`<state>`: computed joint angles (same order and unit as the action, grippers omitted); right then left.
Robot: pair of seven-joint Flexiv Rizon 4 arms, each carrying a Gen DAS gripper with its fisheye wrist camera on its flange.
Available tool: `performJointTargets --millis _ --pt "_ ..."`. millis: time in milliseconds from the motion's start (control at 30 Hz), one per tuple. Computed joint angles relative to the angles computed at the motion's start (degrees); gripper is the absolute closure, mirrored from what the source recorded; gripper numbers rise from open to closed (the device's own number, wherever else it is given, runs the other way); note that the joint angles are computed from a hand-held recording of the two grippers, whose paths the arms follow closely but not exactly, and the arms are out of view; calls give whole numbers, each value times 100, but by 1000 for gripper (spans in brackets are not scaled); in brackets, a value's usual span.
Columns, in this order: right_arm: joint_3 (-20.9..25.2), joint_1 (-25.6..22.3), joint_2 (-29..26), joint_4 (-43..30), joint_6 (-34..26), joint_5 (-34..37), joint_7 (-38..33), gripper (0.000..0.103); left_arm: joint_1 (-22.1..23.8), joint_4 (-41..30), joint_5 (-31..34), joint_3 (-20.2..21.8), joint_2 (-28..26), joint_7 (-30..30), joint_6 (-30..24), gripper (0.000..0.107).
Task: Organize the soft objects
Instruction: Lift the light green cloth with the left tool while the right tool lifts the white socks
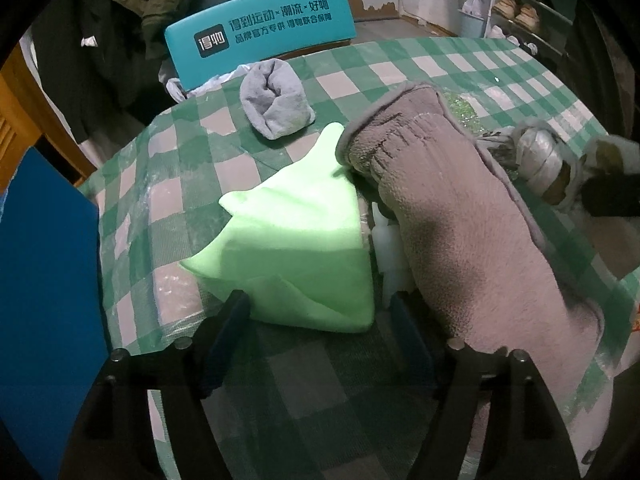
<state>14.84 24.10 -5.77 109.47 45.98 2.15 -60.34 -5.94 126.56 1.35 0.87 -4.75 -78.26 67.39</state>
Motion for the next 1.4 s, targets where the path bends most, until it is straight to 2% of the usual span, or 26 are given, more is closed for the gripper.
performJointTargets --millis 33,67,133,167,200,267,567,833,1100,1400 --pt "11 10 19 4 36 -2 -2 89 -1 -12 70 14 -6 -41 28 45" --pt "22 18 39 8 66 8 -7 89 22 27 -124 -17 2 101 55 52" --pt "38 39 71 16 133 20 -1 89 42 42 -324 -36 -1 189 65 73" --pt "49 51 79 10 159 38 -21 89 47 8 -294 -17 -14 131 43 88" --pt "64 66 84 10 206 56 -48 89 75 32 -515 -46 -19 279 34 94" --pt "74 92 76 2 244 62 -79 89 98 95 -857 -81 -3 461 42 98" --pt "92 159 23 -41 245 98 -158 89 48 278 -1939 -186 111 1002 185 99" --pt "81 157 76 -7 317 60 -102 89 -23 342 -3146 -173 356 1448 5 99" --pt "87 185 137 -32 398 -61 -63 89 -137 390 -3364 -92 651 1527 -9 99" --pt "98 226 242 -5 494 -247 19 89 -247 415 -3305 0 979 1464 -17 99"
